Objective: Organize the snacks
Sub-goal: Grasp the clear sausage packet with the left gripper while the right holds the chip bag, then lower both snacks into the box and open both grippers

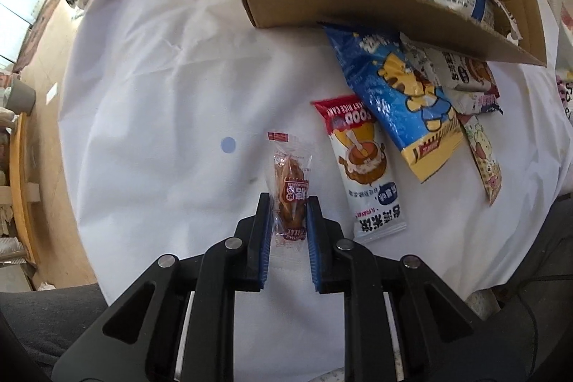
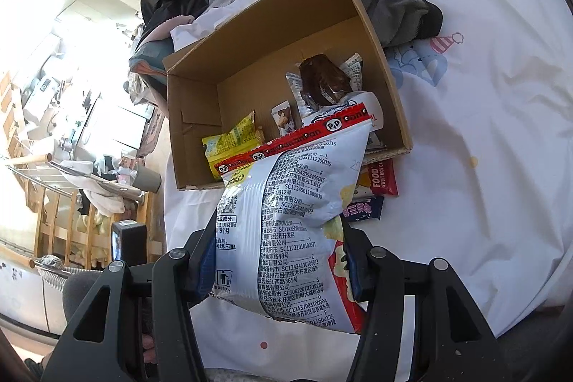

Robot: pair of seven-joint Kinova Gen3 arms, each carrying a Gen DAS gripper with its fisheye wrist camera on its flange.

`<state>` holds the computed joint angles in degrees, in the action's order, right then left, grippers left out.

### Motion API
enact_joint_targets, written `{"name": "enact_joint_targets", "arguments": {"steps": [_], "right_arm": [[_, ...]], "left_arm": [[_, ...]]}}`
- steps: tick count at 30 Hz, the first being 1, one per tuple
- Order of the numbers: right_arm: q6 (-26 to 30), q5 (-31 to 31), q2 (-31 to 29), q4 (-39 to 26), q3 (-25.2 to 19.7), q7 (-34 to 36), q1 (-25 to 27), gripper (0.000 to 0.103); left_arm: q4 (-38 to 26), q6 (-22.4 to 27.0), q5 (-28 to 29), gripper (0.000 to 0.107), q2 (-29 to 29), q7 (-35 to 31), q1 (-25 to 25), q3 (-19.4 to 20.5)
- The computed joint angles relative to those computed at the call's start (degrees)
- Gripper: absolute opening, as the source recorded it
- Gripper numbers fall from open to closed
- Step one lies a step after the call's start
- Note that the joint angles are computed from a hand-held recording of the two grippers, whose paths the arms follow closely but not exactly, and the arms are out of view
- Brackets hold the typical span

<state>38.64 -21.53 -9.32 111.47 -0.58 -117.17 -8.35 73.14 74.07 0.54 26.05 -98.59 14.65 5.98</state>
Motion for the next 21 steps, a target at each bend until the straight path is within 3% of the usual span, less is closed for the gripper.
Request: {"name": "enact_joint_targets", "arguments": {"steps": [6, 12, 21], "right_arm": [[-0.3, 1.9, -0.8, 0.2, -0.9, -1.8, 0.0, 0.057], [-0.9, -0.3, -1.4, 0.8, 0.3, 0.2, -1.1, 0.057], [-4.2, -1.3, -3.4, 1.8, 0.8, 2.5, -2.1, 0.057]], "left_arm": [[1.6, -2.8, 1.1, 0.015, -4.1, 3.0, -1.5, -0.8], [1.5, -6.1, 2.9, 0.015, -8.0, 4.6, -2.9, -0.4], [-2.2, -7.6, 6.1, 0.015, -9.4, 2.2, -5.5, 0.2]]}}
